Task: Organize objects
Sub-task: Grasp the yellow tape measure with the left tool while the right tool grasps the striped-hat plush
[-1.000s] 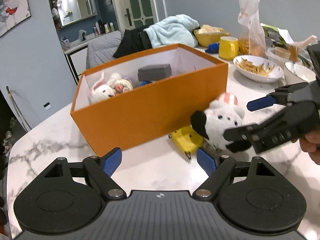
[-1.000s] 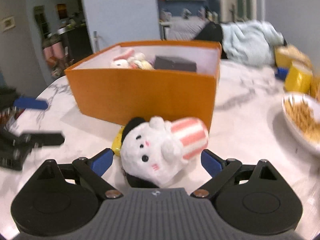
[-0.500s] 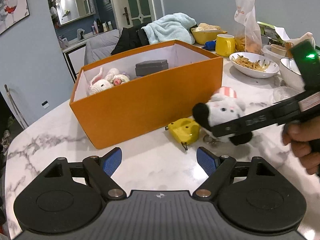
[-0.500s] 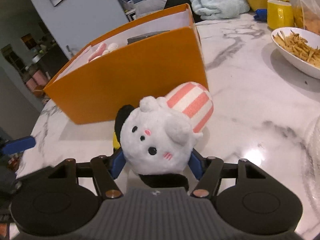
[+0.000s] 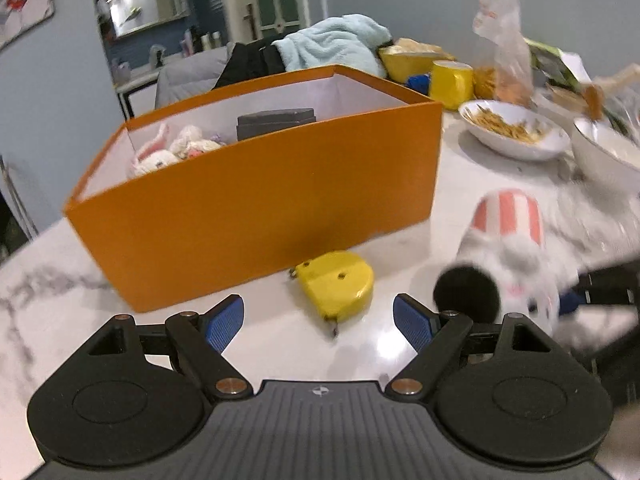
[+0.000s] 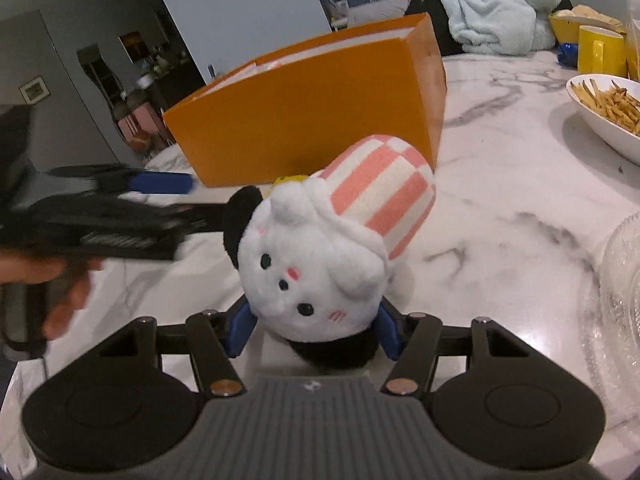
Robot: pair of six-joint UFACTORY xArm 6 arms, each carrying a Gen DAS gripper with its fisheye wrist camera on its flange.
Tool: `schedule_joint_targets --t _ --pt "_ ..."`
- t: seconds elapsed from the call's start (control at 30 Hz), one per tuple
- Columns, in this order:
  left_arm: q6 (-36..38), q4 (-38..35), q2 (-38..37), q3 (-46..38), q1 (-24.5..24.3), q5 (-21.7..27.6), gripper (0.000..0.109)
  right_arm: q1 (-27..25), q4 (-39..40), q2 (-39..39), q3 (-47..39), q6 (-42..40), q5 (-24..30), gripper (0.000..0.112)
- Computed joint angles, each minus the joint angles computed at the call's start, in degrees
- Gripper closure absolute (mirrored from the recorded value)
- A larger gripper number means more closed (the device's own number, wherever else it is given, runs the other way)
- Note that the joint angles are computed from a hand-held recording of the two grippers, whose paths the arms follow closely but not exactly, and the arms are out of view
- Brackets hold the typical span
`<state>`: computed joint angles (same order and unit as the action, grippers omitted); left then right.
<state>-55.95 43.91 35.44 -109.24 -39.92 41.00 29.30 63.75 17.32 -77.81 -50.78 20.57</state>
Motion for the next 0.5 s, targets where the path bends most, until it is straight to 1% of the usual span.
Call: schedule_joint_targets --t 0.1,0.17,0.23,0.3,0.33,0.43,0.5 --pt "-1.77 -1.23 4.1 -4.6 0.41 -0.25 0.012 0.6 7.34 0.12 0.5 -7.34 -2.25 0.05" --pt "-4.2 -0.93 6.03 -6.9 0.6 0.86 0.012 1.15 11.1 0.33 0.63 -10.92 -4.7 0.051" --pt "-6.41 -1.51 7.38 -8.79 1.03 2.19 0.012 1.39 15.16 0.59 0.43 -15.21 -5.75 0.053" --pt "-7.53 -1.86 7.96 -9.21 1.61 1.8 0.013 1.49 19.3 0.84 0.14 -19.01 -6.21 0.053" --pt "-7.81 -1.83 7.95 -8.76 1.96 0.5 0.013 1.5 21.28 1.01 -0.08 -20.57 -6.25 0.053" --pt "-9.35 -0.54 8.23 -8.68 2.35 -0.56 0.015 1.28 23.15 1.54 -0.78 -20.88 -5.94 0.053" --pt "-9.68 -0.88 8.63 -8.95 2.67 -1.26 0.019 0.83 24.73 1.81 -1.21 -20.91 -4.99 0.051"
